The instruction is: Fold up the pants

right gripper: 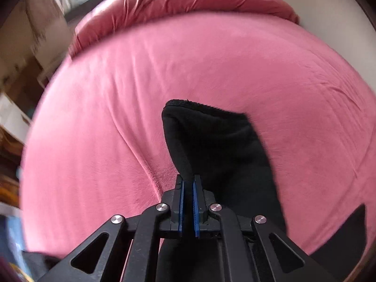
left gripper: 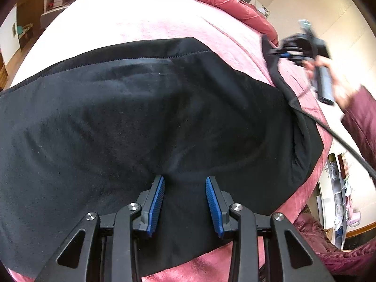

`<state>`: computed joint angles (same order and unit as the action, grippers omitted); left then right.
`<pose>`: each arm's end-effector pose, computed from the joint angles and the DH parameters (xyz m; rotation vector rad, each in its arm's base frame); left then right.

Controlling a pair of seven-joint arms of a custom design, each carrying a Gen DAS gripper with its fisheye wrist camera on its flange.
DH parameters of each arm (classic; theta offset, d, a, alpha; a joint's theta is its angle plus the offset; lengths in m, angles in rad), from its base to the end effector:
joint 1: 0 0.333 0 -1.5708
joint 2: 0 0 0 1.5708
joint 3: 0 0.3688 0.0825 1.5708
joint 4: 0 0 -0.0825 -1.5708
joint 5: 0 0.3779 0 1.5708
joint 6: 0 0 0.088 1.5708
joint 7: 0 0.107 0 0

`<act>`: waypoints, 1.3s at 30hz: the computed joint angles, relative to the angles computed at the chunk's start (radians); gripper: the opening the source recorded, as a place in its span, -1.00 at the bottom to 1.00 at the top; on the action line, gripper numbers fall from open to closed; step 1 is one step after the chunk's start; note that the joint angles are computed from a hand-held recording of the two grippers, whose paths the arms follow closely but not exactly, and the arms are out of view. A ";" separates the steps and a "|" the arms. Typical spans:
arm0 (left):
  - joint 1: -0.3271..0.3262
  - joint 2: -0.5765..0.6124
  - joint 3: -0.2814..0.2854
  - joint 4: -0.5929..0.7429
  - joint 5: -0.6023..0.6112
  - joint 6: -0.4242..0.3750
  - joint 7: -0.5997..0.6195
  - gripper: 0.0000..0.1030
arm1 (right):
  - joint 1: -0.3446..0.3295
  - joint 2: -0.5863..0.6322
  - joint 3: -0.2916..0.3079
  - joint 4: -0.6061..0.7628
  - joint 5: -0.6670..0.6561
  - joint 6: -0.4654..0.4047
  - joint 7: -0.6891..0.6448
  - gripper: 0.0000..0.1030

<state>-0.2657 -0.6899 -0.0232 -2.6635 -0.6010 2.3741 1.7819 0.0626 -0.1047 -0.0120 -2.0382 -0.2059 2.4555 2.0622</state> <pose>0.3166 -0.1018 0.5351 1.9069 -2.2019 0.9213 0.5550 0.0279 0.6026 -1.5946 2.1998 -0.5598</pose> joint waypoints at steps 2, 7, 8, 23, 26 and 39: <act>0.003 0.009 0.015 0.004 0.005 -0.004 0.015 -0.28 | -0.009 -0.099 -0.016 -0.076 0.040 0.060 -0.006 -0.88; 0.014 0.021 -0.011 0.021 0.033 -0.004 0.008 -0.28 | -0.045 -0.388 -0.065 -0.292 0.190 0.193 -0.005 -0.88; 0.015 0.022 -0.016 0.024 0.042 -0.004 0.005 -0.28 | -0.057 -0.451 -0.074 -0.336 0.215 0.209 -0.001 -0.88; -0.002 0.040 -0.060 0.077 0.133 -0.029 -0.069 -0.28 | -0.412 -0.960 -0.248 -0.749 0.276 -0.010 0.041 -0.87; -0.010 0.052 -0.072 0.091 0.148 -0.032 -0.083 -0.28 | -0.420 -0.959 -0.303 -0.789 0.328 0.013 -0.001 -0.76; -0.061 0.113 -0.137 0.116 0.183 0.012 -0.173 -0.28 | -0.506 -0.851 -0.231 -0.711 0.317 0.051 -0.063 -0.43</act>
<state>-0.3266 -0.5772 -0.1602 -2.5477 -0.4182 2.3863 1.6093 -0.4436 -0.9560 -0.2425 -2.7496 0.1107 2.5065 1.9991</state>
